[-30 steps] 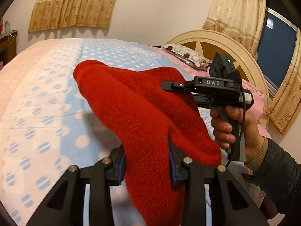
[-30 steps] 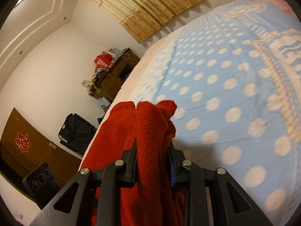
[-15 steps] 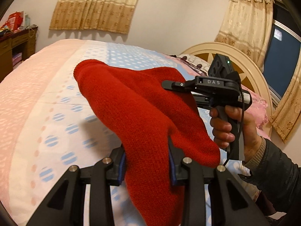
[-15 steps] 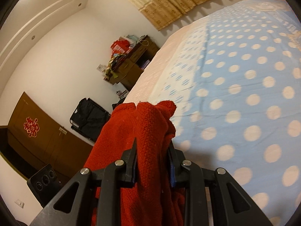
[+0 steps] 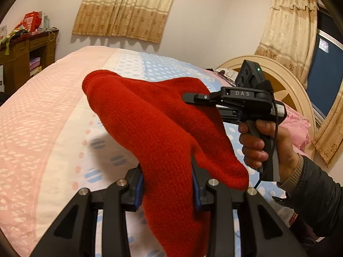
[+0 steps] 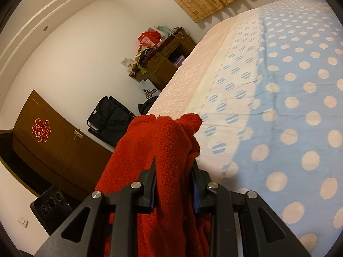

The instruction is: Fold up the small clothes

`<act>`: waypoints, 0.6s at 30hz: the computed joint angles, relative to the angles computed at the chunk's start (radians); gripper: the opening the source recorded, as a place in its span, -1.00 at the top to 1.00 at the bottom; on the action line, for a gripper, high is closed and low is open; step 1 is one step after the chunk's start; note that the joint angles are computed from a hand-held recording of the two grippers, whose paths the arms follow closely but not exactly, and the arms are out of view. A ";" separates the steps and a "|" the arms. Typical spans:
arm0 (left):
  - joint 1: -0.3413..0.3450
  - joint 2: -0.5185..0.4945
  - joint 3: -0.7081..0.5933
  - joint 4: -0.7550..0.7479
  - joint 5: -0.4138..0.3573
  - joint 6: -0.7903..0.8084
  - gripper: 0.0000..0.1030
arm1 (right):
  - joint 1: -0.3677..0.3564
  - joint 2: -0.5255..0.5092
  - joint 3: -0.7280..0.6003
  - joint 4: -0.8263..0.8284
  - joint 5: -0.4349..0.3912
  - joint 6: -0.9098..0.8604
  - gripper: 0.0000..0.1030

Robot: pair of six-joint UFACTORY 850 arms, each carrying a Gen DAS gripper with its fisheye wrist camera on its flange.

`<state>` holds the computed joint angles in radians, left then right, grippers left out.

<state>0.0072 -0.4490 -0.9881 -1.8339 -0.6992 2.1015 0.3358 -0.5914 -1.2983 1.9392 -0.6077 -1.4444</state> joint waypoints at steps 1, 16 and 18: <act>0.003 0.000 0.002 -0.006 -0.002 0.003 0.30 | 0.004 -0.005 -0.007 -0.007 0.000 0.008 0.50; 0.035 -0.005 0.030 -0.041 -0.015 0.008 0.30 | 0.049 -0.091 -0.129 -0.127 0.023 0.131 0.50; 0.038 -0.001 0.033 -0.042 -0.016 0.004 0.30 | 0.054 -0.104 -0.149 -0.153 0.027 0.156 0.50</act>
